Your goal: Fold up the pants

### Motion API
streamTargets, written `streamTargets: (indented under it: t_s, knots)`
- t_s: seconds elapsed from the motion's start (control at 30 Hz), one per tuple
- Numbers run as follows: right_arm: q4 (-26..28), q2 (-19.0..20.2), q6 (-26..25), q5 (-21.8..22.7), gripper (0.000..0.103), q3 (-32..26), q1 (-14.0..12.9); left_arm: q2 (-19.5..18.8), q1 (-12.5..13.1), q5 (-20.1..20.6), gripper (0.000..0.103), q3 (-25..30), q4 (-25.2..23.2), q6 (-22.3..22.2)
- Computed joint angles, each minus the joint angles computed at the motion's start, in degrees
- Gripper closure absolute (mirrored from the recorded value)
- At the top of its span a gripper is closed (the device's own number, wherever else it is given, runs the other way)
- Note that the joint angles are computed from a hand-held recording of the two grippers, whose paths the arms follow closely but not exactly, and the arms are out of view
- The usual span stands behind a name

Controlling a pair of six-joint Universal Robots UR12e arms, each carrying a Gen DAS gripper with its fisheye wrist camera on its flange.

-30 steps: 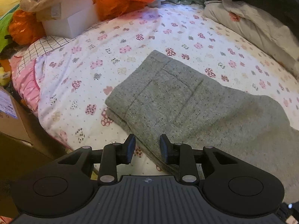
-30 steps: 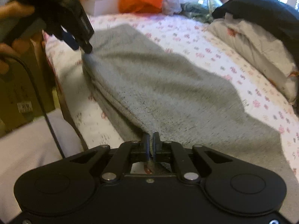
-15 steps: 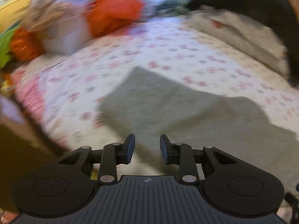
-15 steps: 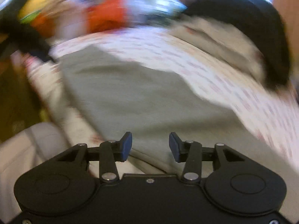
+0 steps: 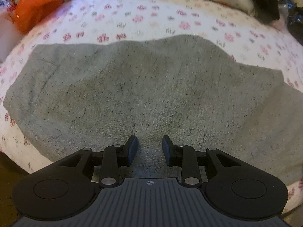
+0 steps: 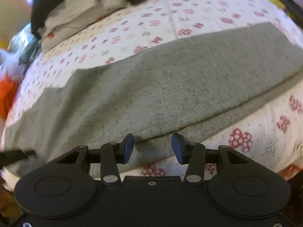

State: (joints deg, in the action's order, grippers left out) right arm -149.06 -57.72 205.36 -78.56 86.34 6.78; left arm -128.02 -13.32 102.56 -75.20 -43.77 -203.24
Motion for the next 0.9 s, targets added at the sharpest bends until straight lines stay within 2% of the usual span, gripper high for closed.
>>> streamTargets:
  t_s: [0.1, 0.17, 0.2, 0.23, 0.3, 0.37, 0.4, 0.47, 0.57, 0.63, 0.67, 0.73, 0.8, 0.9]
  knots:
    - [-2.1, 0.6, 4.1, 1.7, 0.047, 0.0, -0.6, 0.0, -0.4, 1.0, 0.073, -0.2, 0.1, 0.9]
    - [-3.8, 1.0, 7.4, 1.9, 0.054, 0.1, -0.8, 0.1, -0.3, 0.7, 0.074, -0.1, -0.3, 0.1]
    - [-4.3, 1.1, 8.4, 1.5, 0.087, 0.1, -0.8, 0.2, -0.2, 0.3, 0.074, 0.0, -0.5, -0.2]
    - [-4.7, 1.3, 9.1, 1.4, 0.094, 0.1, -0.9, 0.2, -0.1, 0.0, 0.074, 0.2, -0.9, -0.3]
    - [-5.0, 0.8, 8.1, 1.3, 0.095, 0.5, -1.0, 0.5, 0.1, 0.0, 0.073, 0.1, -0.4, -0.5]
    - [-5.0, -0.6, 3.2, -1.6, 0.095, 1.3, -0.5, 0.3, 0.0, 0.3, 0.073, 0.4, -0.1, -0.3]
    - [-4.5, -1.0, 0.8, -2.5, 0.095, 1.5, -0.4, 0.1, -0.1, 0.3, 0.073, 0.7, -0.4, -0.2]
    - [-2.0, -1.0, -0.3, -2.2, 0.095, 1.3, -0.4, -0.5, -0.3, 0.9, 0.072, 1.1, -1.0, 0.5]
    - [2.5, -0.5, -2.7, -0.9, 0.087, 0.1, -0.6, -0.5, -0.8, 2.4, 0.071, 0.7, -0.2, 2.2]
    - [2.9, -1.5, -4.2, -0.6, 0.077, 0.4, -0.8, -0.2, -0.8, 2.3, 0.071, 0.2, 0.4, 2.0]
    - [1.4, -2.1, -4.5, -0.9, 0.072, 1.2, -1.0, -0.2, -0.7, 2.0, 0.071, 0.1, 0.6, 1.6]
    - [-2.0, -3.3, -3.6, -5.2, 0.048, 2.8, -1.2, -0.1, -0.6, 1.8, 0.071, 0.0, 0.5, 0.6]
    - [-3.5, -3.5, -1.4, -10.2, 0.031, 3.2, -1.5, 0.0, -0.7, 1.9, 0.071, -0.1, 0.7, 0.7]
    - [-1.4, -2.1, 0.5, -18.8, 0.030, 1.9, -2.2, 0.1, -0.6, 1.9, 0.070, -0.4, 1.1, 0.7]
